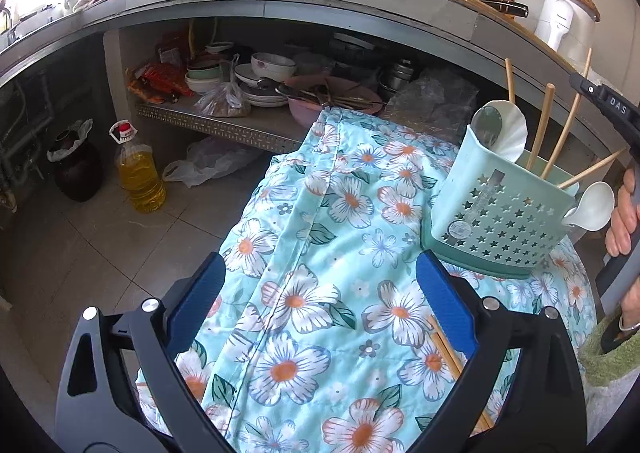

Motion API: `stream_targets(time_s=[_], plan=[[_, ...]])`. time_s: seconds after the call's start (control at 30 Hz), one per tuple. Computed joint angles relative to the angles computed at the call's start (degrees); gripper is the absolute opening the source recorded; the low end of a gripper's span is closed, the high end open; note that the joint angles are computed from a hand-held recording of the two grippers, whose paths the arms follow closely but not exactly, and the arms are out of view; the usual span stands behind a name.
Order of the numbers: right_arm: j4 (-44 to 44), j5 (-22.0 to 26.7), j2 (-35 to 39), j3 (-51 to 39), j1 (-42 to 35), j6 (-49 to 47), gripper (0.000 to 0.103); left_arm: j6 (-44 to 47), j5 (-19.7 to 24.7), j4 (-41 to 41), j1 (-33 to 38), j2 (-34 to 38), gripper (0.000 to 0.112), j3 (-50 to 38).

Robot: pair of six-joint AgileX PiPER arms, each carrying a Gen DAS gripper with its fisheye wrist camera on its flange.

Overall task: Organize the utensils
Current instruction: 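Lower the right tool's chopstick into the green holder and open the right tool, then move the right tool back to the quilt and grasp a chopstick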

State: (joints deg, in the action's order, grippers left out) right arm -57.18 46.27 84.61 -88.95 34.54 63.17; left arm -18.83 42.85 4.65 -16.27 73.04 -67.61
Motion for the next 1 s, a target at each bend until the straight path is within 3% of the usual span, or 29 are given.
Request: stream_targets(time_s=[0.1, 0.13, 0.2, 0.33, 0.7, 0.83, 1.0], plan=[[2.75, 0.24, -1.34, 0.94, -0.61, -0.27, 0.012, -2.17, 0.26, 1.74, -0.11, -0.01, 0.092, 0.01], [3.40, 0.95, -1.74, 0.88, -0.64, -0.44, 0.026, -2.22, 0.33, 1.75, -0.05, -0.05, 0.092, 0.01], [3.12, 1.28, -3.16, 1.68, -0.44, 0.36, 0.045, -2.12, 0.38, 1.53, 0.12, -0.14, 0.092, 0.06], [0.38, 3.44, -5.57, 2.43, 1.63, 1.54, 0.054, -1.85, 0.30, 1.50, 0.25, -0.20, 0.092, 0.26], [-7.12, 13.55, -12.52, 4.02, 13.09, 1.20, 0.060, -4.87, 0.08, 5.02, -1.68, -1.80, 0.092, 1.54], [-0.92, 15.60, -15.69, 7.08, 16.32, -2.08, 0.060, -1.82, -1.83, 2.59, -1.25, -3.34, 0.093, 3.12], [18.82, 9.73, -19.55, 14.78, 13.93, -10.29, 0.060, 1.59, -3.13, 0.47, -0.89, -3.94, 0.094, 5.30]])
